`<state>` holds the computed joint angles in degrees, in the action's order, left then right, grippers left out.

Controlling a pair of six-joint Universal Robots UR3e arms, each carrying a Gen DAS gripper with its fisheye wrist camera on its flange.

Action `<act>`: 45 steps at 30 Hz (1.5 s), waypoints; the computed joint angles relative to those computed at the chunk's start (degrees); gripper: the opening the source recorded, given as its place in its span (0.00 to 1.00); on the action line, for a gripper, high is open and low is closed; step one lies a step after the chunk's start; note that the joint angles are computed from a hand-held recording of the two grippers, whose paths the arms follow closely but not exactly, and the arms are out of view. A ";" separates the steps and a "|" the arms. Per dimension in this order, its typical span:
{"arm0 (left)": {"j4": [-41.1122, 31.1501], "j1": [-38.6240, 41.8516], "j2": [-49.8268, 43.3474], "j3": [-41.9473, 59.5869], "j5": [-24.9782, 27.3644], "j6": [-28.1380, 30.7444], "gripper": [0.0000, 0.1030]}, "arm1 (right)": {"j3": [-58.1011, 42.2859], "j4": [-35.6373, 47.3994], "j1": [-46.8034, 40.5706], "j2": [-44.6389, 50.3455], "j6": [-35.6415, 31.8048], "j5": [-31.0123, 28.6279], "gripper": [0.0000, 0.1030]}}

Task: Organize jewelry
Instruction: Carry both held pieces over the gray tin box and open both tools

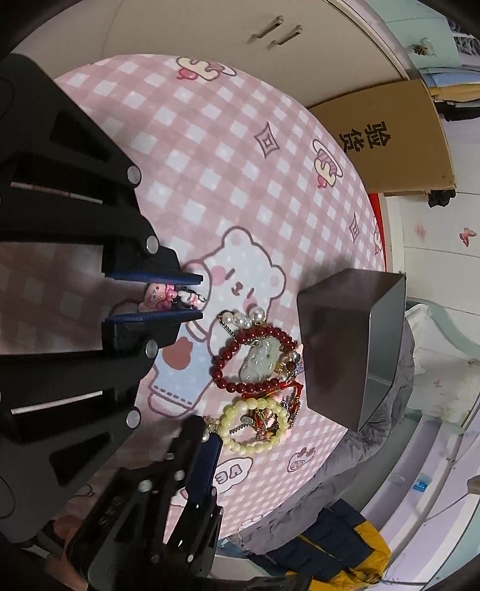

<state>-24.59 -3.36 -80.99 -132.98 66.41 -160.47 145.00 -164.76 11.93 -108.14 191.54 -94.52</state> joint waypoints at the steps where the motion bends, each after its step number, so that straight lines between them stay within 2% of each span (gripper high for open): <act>1: -0.57 0.48 0.67 -0.26 -0.43 0.15 0.13 | 0.51 0.22 -0.83 -0.77 -0.77 0.79 0.09; 5: -2.13 1.97 3.15 -0.86 -1.64 0.77 0.13 | 3.49 6.90 -6.85 -11.23 -4.21 7.62 0.09; 8: -4.34 3.06 5.25 -0.53 -3.09 1.28 0.13 | 3.93 20.57 -14.53 -25.94 -8.10 15.39 0.09; 10: -5.65 3.42 6.24 -0.08 -3.93 1.44 0.13 | 2.22 28.12 -18.07 -32.01 -10.64 18.42 0.09; 12: -6.46 3.41 6.94 0.71 -4.53 1.27 0.13 | 0.36 32.12 -20.00 -34.59 -12.13 20.36 0.09; 15: -8.57 3.61 7.61 2.71 -5.86 0.93 0.13 | -3.63 44.62 -29.88 -42.13 -17.76 29.51 0.09; 18: -10.86 3.23 7.54 6.72 -7.29 0.38 0.13 | -8.45 48.68 -34.63 -42.23 -21.48 34.20 0.09; 19: -11.35 3.04 7.15 8.32 -7.98 0.07 0.13 | -10.48 46.98 -35.28 -39.88 -21.74 35.43 0.09; 22: -10.90 0.55 2.79 16.56 -8.53 -2.43 0.13 | -16.13 36.53 -31.30 -29.01 -19.50 32.89 0.09; 26: -10.72 -2.92 -6.76 30.66 -8.77 -6.79 0.13 | -23.10 29.83 -31.34 -16.82 -19.41 33.27 0.09; 29: -14.77 -4.87 -15.60 42.57 -9.74 -9.35 0.13 | -27.33 26.90 -31.06 -7.57 -18.90 32.96 0.09; 32: -18.06 -7.19 -23.18 51.83 -7.41 -11.62 0.13 | -30.62 24.86 -30.15 0.98 -17.62 31.04 0.10; 35: -22.52 -10.30 -30.47 61.16 -1.40 -13.50 0.16 | -32.32 24.16 -29.81 6.80 -16.29 29.44 0.13; 36: -23.75 -10.90 -31.94 63.32 0.21 -14.02 0.45 | -32.89 24.56 -30.04 8.21 -15.68 29.47 0.16; 37: -24.67 -11.30 -32.89 64.84 2.07 -14.71 0.86 | -32.56 24.19 -30.50 8.56 -14.61 29.53 0.30; 38: -22.61 -11.49 -32.76 64.11 4.25 -16.45 0.94 | -32.62 23.86 -30.77 8.41 -13.20 28.64 0.39; 39: -19.24 -10.66 -31.67 61.52 3.52 -17.15 0.94 | -31.86 22.99 -31.14 7.64 -11.82 28.12 0.71; 40: -18.72 -10.01 -31.07 60.47 2.57 -17.04 0.94 | -29.62 20.22 -32.08 6.32 -10.36 27.69 0.89; 41: -18.87 -9.77 -30.74 60.19 2.74 -17.05 0.94 | -28.23 18.84 -32.88 5.29 -9.93 28.01 0.93; 43: -17.87 -10.12 -29.73 59.22 6.29 -17.33 0.94 | -27.41 19.61 -33.78 4.15 -9.55 27.57 0.93; 45: -16.65 -9.94 -28.23 57.32 7.73 -16.85 0.94 | -27.48 20.11 -33.58 2.97 -8.88 25.93 0.93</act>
